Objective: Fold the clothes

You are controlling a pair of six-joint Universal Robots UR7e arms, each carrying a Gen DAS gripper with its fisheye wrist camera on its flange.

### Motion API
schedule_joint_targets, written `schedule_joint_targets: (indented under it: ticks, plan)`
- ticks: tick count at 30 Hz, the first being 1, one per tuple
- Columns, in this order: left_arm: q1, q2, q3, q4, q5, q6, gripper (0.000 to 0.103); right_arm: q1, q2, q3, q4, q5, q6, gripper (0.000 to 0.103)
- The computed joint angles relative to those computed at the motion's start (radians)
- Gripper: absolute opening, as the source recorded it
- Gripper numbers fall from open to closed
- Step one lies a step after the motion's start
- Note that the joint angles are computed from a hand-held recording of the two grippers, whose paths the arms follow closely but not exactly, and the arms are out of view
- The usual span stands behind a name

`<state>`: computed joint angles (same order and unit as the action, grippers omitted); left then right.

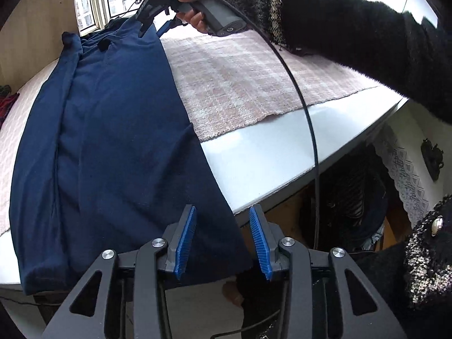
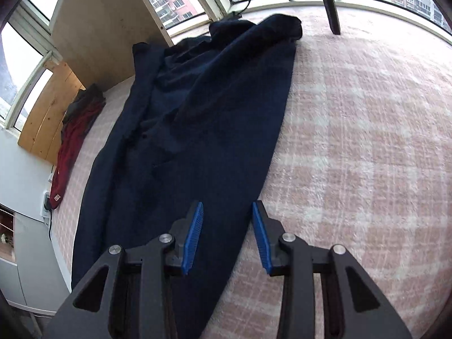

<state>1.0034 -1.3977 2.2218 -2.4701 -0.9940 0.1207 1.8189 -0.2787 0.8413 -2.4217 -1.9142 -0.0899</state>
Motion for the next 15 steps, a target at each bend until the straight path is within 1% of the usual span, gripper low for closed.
schedule_joint_targets:
  ticks: [2, 3, 4, 5, 7, 8, 10, 12, 13, 14, 15]
  plan:
    - [-0.011, 0.009, 0.017, -0.033, 0.029, 0.026, 0.038, 0.0, 0.016, -0.024, 0.006, 0.011, 0.005, 0.035]
    - [-0.016, 0.014, 0.028, -0.056, 0.05, 0.045, 0.035, -0.002, 0.019, -0.027, 0.001, 0.018, 0.004, 0.03]
    - [-0.02, 0.018, 0.035, -0.076, 0.065, 0.061, 0.019, -0.003, 0.022, -0.029, -0.006, 0.019, 0.0, 0.022]
    - [-0.011, 0.018, 0.028, -0.075, 0.052, 0.06, 0.005, -0.004, 0.025, -0.032, -0.007, 0.021, -0.003, 0.002]
    - [0.009, 0.013, 0.007, -0.051, 0.014, 0.05, 0.002, -0.007, 0.027, -0.034, -0.01, 0.035, -0.003, 0.002]
    - [0.019, 0.009, -0.003, -0.035, -0.004, 0.046, 0.001, -0.005, 0.024, -0.034, -0.026, 0.038, -0.012, 0.002]
    - [0.014, 0.007, 0.008, -0.045, -0.001, 0.08, 0.001, 0.002, 0.021, -0.036, -0.061, 0.042, -0.037, 0.002]
    - [0.008, 0.006, 0.018, -0.055, 0.006, 0.115, 0.001, 0.009, 0.057, -0.098, -0.023, -0.012, -0.045, 0.002]
    - [-0.001, 0.01, 0.018, -0.052, 0.022, 0.13, 0.002, 0.013, 0.078, -0.133, 0.0, -0.041, -0.049, 0.002]
    - [0.0, 0.008, 0.009, -0.029, 0.021, 0.12, 0.003, 0.016, 0.096, -0.156, 0.023, -0.069, -0.059, 0.002]
    - [0.001, 0.004, 0.0, -0.006, 0.014, 0.108, 0.005, 0.015, 0.097, -0.15, 0.025, -0.066, -0.075, 0.002]
